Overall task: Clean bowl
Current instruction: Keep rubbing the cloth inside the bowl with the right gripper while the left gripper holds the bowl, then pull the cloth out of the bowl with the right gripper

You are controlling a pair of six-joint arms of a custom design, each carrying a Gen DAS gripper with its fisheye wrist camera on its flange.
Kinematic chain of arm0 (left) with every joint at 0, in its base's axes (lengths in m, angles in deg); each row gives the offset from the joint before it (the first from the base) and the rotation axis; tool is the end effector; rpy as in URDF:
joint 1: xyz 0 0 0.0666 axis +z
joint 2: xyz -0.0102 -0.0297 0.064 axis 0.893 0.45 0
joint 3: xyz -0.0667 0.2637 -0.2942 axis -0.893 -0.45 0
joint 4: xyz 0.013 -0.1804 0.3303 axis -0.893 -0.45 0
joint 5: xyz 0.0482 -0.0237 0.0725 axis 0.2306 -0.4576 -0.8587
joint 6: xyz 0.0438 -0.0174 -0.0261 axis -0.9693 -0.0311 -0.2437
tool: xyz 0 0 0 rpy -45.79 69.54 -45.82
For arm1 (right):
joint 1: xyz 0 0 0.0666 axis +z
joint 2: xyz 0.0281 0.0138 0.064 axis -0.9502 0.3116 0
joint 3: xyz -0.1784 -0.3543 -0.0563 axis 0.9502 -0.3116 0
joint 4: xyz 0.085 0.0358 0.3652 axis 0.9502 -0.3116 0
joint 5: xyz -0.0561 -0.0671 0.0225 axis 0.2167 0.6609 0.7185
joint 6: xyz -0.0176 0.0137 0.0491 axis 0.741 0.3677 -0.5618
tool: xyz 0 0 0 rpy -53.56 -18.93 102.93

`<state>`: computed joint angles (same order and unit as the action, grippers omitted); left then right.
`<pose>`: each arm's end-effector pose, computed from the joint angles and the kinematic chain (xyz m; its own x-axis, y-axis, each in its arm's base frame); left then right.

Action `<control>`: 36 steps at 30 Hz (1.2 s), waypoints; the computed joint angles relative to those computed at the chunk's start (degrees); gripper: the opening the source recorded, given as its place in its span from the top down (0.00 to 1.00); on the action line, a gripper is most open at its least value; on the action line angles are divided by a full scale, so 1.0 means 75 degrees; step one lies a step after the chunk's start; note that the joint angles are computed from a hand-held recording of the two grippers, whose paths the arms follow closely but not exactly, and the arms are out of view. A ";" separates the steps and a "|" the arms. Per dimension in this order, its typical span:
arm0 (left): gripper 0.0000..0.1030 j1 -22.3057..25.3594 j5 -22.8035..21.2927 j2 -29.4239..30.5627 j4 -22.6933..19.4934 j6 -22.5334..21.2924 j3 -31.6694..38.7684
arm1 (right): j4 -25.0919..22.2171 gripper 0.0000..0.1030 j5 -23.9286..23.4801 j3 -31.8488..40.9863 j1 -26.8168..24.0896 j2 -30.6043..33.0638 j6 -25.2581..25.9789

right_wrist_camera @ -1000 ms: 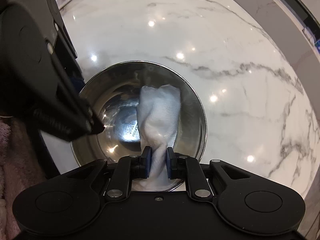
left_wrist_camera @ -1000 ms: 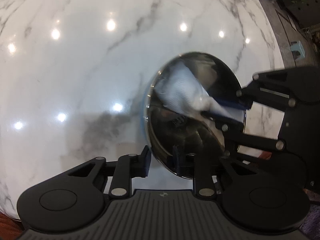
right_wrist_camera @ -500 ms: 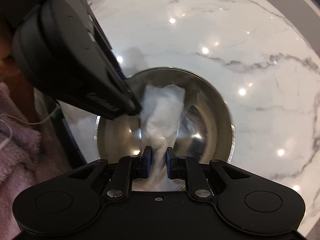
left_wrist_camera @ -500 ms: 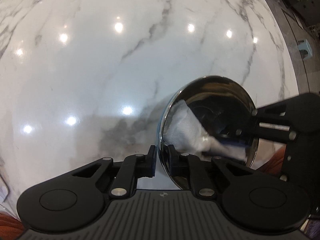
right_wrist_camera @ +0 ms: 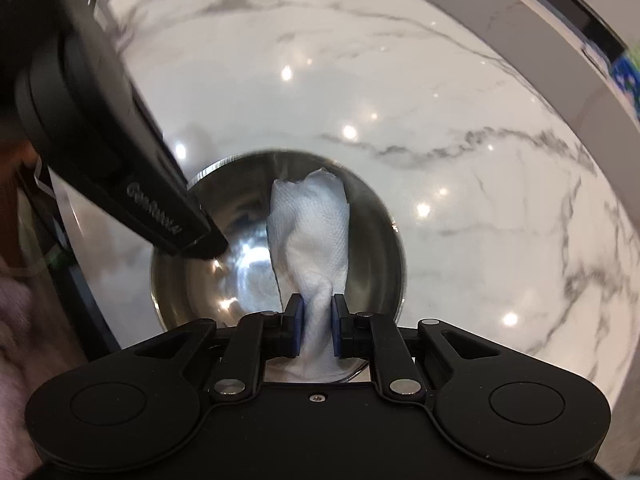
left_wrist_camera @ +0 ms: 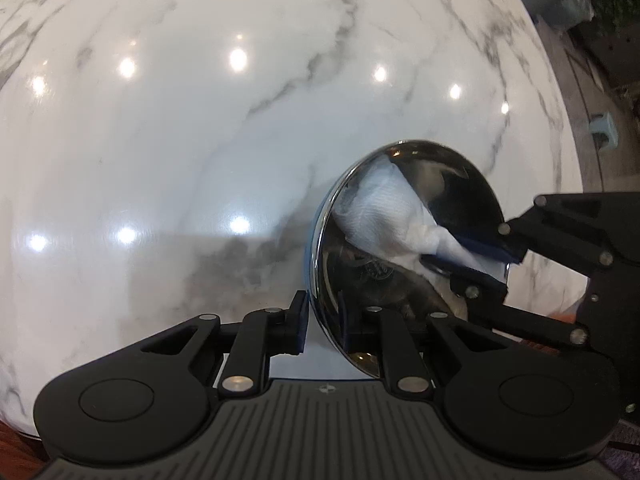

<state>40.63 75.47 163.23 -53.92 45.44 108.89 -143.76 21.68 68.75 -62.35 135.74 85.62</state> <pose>0.5322 -0.2316 0.4399 -0.9859 -0.1576 -0.0566 -0.1322 0.9400 -0.3145 0.6412 0.1157 0.4270 -0.4641 -0.8120 -0.3539 -0.8608 0.5077 -0.0361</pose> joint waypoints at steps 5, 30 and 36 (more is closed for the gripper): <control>0.78 -0.0080 -0.0362 -0.0275 0.0359 0.0061 -0.0254 | 0.0952 0.88 -0.0884 -0.1670 -0.0137 -0.1121 -0.0956; 0.78 -0.0382 -0.0733 -0.1366 0.1734 0.2001 -0.1681 | 0.2955 0.88 -0.2206 -0.5708 -0.1139 -0.4559 -0.5315; 0.80 -0.0437 -0.0869 -0.1319 0.1591 0.1903 -0.1572 | 0.3718 0.88 -0.2031 -0.5689 -0.0799 -0.3951 -0.5697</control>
<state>37.35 68.95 153.34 -41.99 59.71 97.09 -115.87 6.45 26.09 -68.35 106.11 42.89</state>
